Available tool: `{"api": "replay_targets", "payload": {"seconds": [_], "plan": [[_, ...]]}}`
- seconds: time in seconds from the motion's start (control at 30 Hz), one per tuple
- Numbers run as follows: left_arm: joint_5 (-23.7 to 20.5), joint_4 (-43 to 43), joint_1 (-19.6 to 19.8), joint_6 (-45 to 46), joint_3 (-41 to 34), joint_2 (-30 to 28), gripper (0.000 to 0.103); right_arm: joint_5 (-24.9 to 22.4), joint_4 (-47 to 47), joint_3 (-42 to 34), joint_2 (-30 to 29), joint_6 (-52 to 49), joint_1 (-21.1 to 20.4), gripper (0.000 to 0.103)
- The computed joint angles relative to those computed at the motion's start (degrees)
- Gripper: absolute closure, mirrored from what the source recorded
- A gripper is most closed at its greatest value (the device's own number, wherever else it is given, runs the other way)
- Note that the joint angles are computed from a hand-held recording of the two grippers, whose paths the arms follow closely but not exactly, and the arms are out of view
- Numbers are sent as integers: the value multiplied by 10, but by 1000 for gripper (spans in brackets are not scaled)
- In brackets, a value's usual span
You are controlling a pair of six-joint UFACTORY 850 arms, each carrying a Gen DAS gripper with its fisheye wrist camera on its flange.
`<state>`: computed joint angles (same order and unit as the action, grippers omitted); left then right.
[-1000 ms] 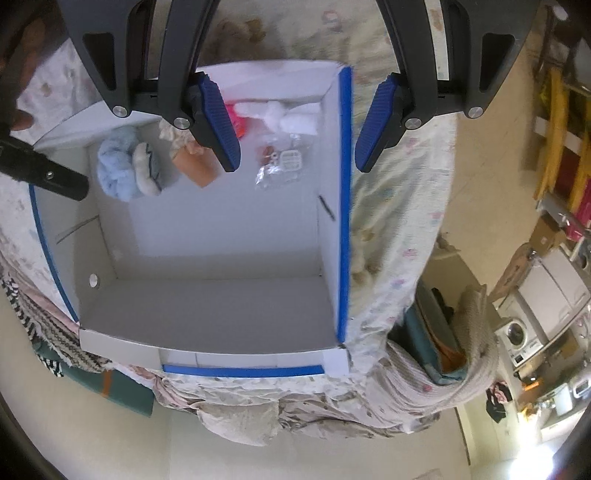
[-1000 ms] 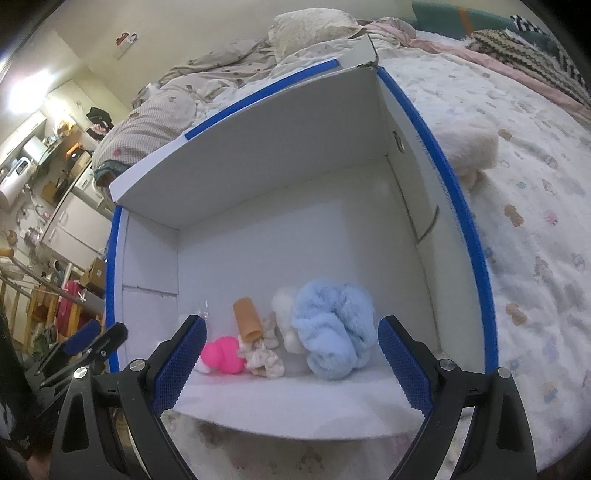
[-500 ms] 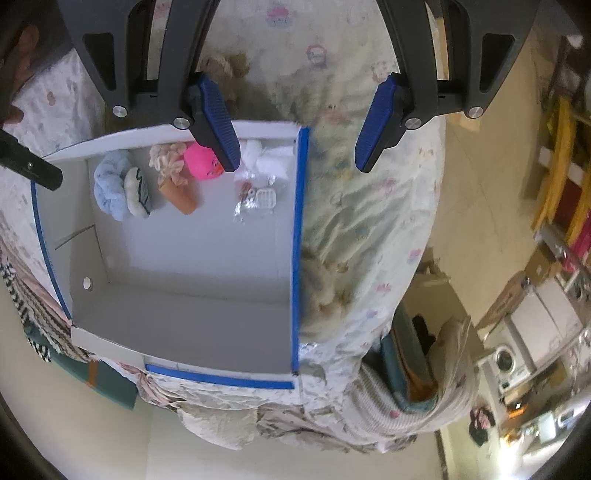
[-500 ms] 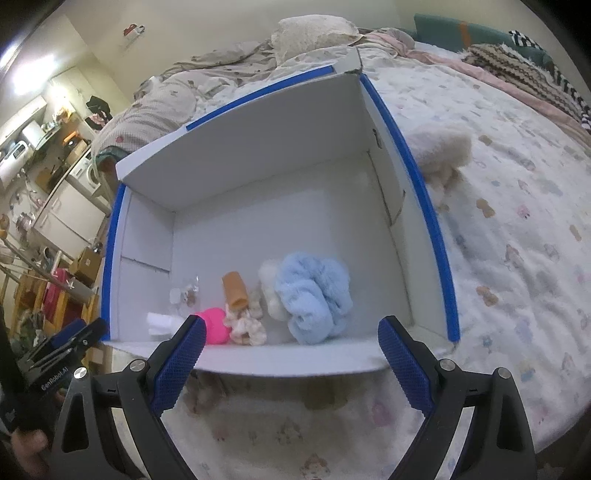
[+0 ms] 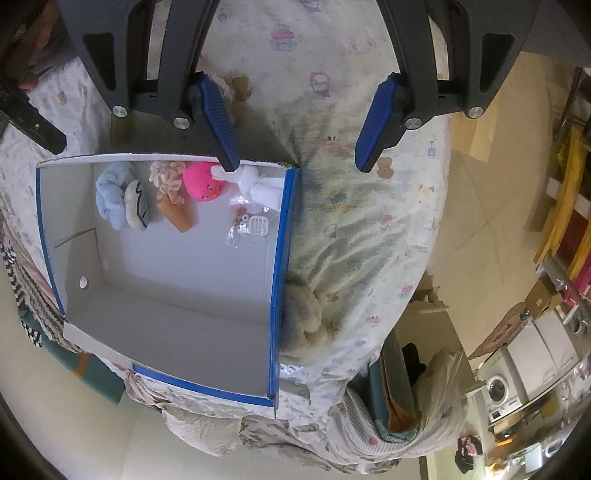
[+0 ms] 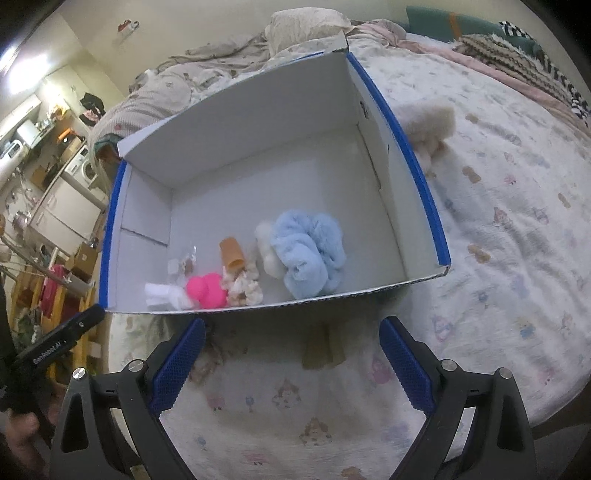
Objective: Organize soft objects
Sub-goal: 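Grasp the brown lace scrunchie with the left tool while the right tool grasps the translucent beige item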
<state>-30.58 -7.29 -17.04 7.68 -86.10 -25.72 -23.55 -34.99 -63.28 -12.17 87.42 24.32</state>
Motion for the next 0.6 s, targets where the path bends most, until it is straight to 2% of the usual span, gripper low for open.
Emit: {"api": "replay_targets", "payload": {"seconds": [0.2,0.37,0.53,0.6], "plan": [[0,5,-1,-2,4,1,41,-12,34,-8,-9,-28,-2,2],[-9,-1,-1,-3,1,-4,41,-40,106,-17,-26,-83,-11,2],[-33,-9,-3,0,-13,-19,41,-37,160,-18,-36,-121,-21,2],[-52,-40,-4,25,-19,-29,40,-35,180,-19,-39,-136,-24,2]]}}
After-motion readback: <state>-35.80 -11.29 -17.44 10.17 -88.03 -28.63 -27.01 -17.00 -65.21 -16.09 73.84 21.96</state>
